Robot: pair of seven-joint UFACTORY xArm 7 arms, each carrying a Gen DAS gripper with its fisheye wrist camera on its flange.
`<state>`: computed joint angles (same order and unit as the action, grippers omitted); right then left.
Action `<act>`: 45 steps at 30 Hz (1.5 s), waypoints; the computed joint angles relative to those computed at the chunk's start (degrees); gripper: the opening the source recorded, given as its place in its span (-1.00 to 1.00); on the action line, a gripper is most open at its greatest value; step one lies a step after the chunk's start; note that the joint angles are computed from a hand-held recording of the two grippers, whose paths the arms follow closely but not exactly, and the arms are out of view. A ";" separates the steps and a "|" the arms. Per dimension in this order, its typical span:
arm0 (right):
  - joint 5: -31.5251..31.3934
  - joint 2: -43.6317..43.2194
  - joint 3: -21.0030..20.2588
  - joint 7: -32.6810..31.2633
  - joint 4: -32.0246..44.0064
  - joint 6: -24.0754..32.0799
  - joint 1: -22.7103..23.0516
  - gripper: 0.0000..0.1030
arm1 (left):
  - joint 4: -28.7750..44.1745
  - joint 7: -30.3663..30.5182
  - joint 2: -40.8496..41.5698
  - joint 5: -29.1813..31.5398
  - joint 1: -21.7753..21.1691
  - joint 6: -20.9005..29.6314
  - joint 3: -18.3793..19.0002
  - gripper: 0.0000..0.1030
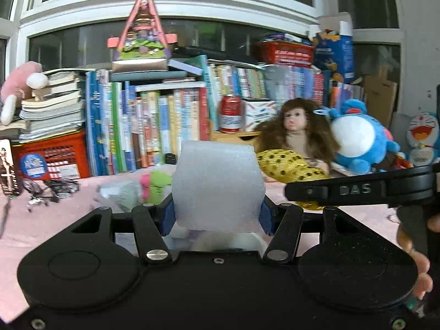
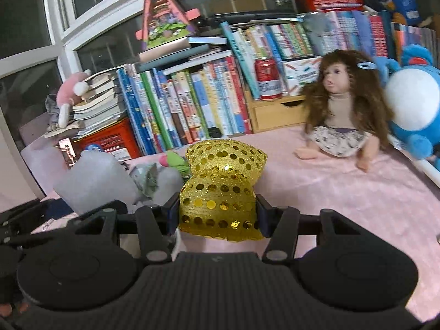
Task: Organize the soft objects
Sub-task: 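Carry the foam cube with the left tool while the right tool carries the bow to the tray, then lower both tools into the tray and open them to release cube and bow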
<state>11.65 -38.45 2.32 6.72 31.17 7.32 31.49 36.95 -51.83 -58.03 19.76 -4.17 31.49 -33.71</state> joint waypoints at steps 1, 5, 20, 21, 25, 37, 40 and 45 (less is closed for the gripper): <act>-0.02 1.03 -0.07 -0.05 1.15 0.35 0.23 0.13 | 0.06 0.80 -0.21 0.22 0.02 0.50 1.19 0.08; 0.13 5.00 0.36 -0.33 5.18 1.42 0.30 0.14 | 0.35 4.78 -0.09 -0.04 -0.47 1.49 6.18 0.08; 1.95 18.23 4.19 -3.89 17.96 12.56 -3.41 0.15 | 3.31 20.51 9.84 -11.57 -4.47 11.76 21.59 0.08; 1.80 18.64 4.64 -4.02 18.36 13.20 -3.83 0.16 | 3.58 21.00 10.56 -12.34 -4.43 12.43 22.25 0.08; 2.01 20.24 5.55 -4.70 20.17 15.68 -4.70 0.17 | 4.20 22.11 12.85 -15.45 -4.47 13.82 24.29 0.08; -3.24 30.38 9.54 -1.16 30.88 22.85 -7.41 0.17 | 13.89 23.47 26.53 -18.45 -2.70 19.20 26.25 0.08; -7.54 32.22 10.48 1.97 32.38 21.33 -7.90 0.17 | 15.18 22.72 28.63 -16.75 -1.73 18.21 25.89 0.08; -10.72 35.98 10.71 4.51 36.06 20.37 -7.47 0.17 | 17.40 20.52 32.09 -12.33 0.08 15.72 24.89 0.08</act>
